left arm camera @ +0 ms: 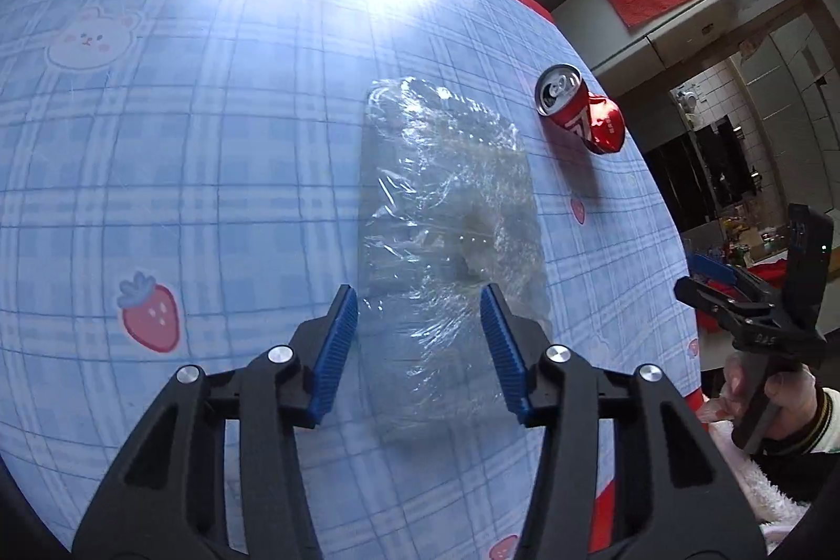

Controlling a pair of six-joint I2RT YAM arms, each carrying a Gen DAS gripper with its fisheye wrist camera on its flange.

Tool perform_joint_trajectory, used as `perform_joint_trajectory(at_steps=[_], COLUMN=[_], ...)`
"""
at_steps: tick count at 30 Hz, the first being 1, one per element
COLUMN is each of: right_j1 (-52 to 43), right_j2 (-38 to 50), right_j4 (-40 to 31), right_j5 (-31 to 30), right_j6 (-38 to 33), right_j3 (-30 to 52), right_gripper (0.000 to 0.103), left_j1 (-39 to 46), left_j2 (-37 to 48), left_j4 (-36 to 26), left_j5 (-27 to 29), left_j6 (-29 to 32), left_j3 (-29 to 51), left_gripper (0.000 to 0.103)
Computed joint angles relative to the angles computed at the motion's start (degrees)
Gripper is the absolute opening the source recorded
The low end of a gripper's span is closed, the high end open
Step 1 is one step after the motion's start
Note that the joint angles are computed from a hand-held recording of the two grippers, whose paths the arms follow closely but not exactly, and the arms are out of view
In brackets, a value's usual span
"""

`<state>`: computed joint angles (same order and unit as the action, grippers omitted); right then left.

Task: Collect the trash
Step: 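Close the left tool on the edge of the clear plastic box and lift it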

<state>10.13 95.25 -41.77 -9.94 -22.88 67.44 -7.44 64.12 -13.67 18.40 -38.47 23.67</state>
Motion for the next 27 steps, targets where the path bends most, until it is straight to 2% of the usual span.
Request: perform_joint_trajectory(at_steps=[4,8,14,17,22,27], right_j1=[3.75,6.09,8.64,10.91,12.75,12.48], right_j2=[0.54,1.47,3.92,5.23,4.87,4.42], right_j4=[3.13,6.93,10.76,12.77,14.64,13.98], right_j5=[2.8,6.41,10.02,12.79,13.96,12.88], right_j6=[-0.95,-1.27,-1.56,-2.64,-3.78,-5.33], right_j3=[-2.29,-3.58,-3.81,-4.16,-5.95,-6.08], right_gripper=[0.097,0.097,0.097,0.097,0.097,0.097], left_j1=[-9.11,-14.11,-8.62,-6.17,-4.94,-4.03], left_j2=[3.05,6.55,4.71,4.85,7.17,9.27], left_j4=[8.26,10.78,10.78,10.2,12.18,15.87], left_j5=[-0.03,-4.15,-6.35,-6.24,-7.12,-6.11], left_j6=[-7.63,-11.52,-15.59,-15.12,-16.12,-16.84], left_j3=[-1.27,0.69,-0.25,0.11,1.03,1.31], left_gripper=[0.05,0.052,0.053,0.054,0.055,0.065])
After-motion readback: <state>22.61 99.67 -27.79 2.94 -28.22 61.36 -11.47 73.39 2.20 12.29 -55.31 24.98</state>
